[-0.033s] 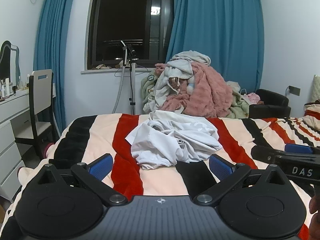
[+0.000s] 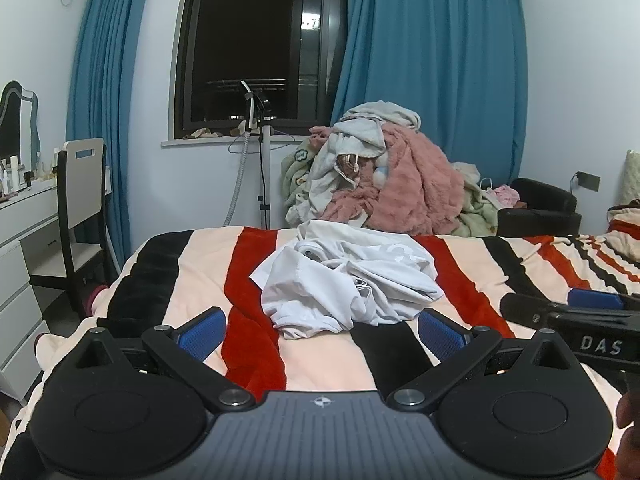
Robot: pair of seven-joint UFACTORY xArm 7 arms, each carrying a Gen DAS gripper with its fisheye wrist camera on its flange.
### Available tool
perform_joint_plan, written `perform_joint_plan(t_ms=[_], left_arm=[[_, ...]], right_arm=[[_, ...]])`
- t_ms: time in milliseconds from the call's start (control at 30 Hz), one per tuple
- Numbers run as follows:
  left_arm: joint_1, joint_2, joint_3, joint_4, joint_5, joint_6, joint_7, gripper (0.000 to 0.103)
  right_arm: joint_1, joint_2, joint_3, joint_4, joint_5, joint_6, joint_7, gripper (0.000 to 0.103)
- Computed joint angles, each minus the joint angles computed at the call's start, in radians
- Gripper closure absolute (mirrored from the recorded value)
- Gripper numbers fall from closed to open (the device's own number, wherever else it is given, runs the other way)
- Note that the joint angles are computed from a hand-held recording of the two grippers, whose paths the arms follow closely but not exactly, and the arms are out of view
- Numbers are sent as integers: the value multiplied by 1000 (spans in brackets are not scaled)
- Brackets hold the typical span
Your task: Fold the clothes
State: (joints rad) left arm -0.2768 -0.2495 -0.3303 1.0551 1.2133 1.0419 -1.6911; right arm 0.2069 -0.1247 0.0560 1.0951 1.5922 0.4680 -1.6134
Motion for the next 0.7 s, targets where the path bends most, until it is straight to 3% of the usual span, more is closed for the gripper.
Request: perform_joint_plan(t_ms=[700], left_arm=[[-10, 20, 5, 17, 10, 0, -18, 0]], right_arm=[[4, 26, 9, 19, -10, -58, -4, 9]])
